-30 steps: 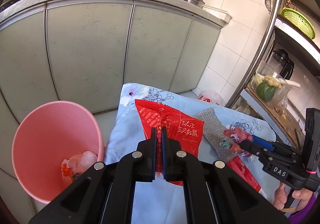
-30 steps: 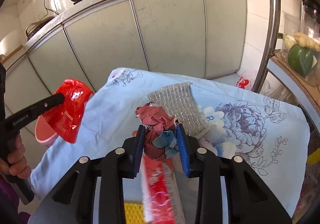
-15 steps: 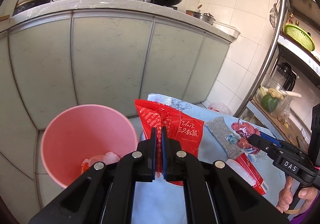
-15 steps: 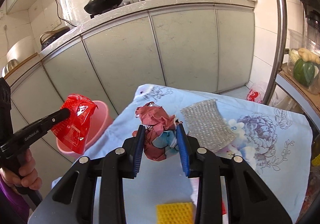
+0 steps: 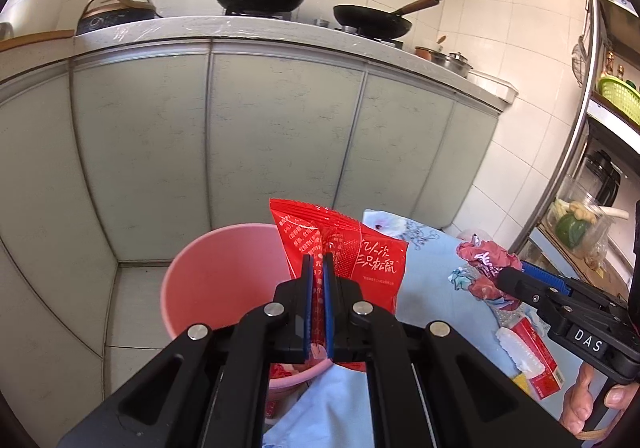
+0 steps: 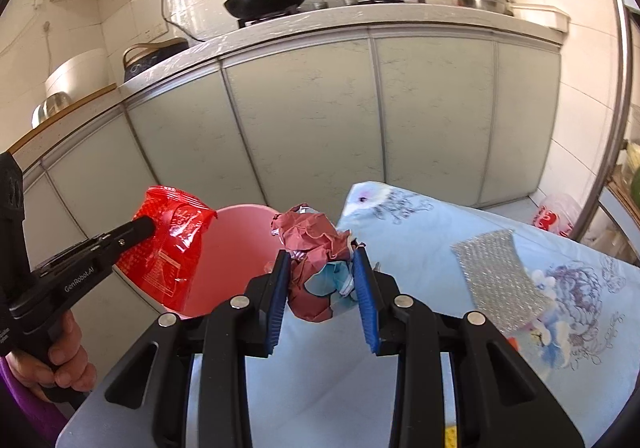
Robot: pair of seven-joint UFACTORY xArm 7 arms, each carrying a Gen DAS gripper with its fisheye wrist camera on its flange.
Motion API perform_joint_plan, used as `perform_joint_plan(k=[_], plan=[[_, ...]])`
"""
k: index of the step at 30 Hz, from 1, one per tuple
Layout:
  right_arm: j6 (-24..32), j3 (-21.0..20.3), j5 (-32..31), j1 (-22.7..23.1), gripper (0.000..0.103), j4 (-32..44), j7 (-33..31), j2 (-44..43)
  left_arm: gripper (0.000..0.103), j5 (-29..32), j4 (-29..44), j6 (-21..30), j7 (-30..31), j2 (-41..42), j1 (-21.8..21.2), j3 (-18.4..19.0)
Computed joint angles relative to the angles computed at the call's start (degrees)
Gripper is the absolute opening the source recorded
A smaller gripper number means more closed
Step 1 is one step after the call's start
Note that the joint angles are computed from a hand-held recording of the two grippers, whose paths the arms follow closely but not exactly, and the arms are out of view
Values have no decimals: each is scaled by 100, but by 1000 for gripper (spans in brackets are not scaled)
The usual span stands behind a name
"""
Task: Collect trash
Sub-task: 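Carry both items over the pink bucket and open both tools to drop them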
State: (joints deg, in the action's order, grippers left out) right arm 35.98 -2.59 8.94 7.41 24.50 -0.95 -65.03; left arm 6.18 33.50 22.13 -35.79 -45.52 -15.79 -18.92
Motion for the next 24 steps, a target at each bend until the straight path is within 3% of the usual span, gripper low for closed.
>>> perform_joint_plan(k=[10,24], plan=[[-618,453,38,515,33,261,210,846,4,136,-220,96,-133,-98,373,47],[-1119,535,-36,857,33,539,325,1870,4,476,-365,-62,-378,110,857,-27]])
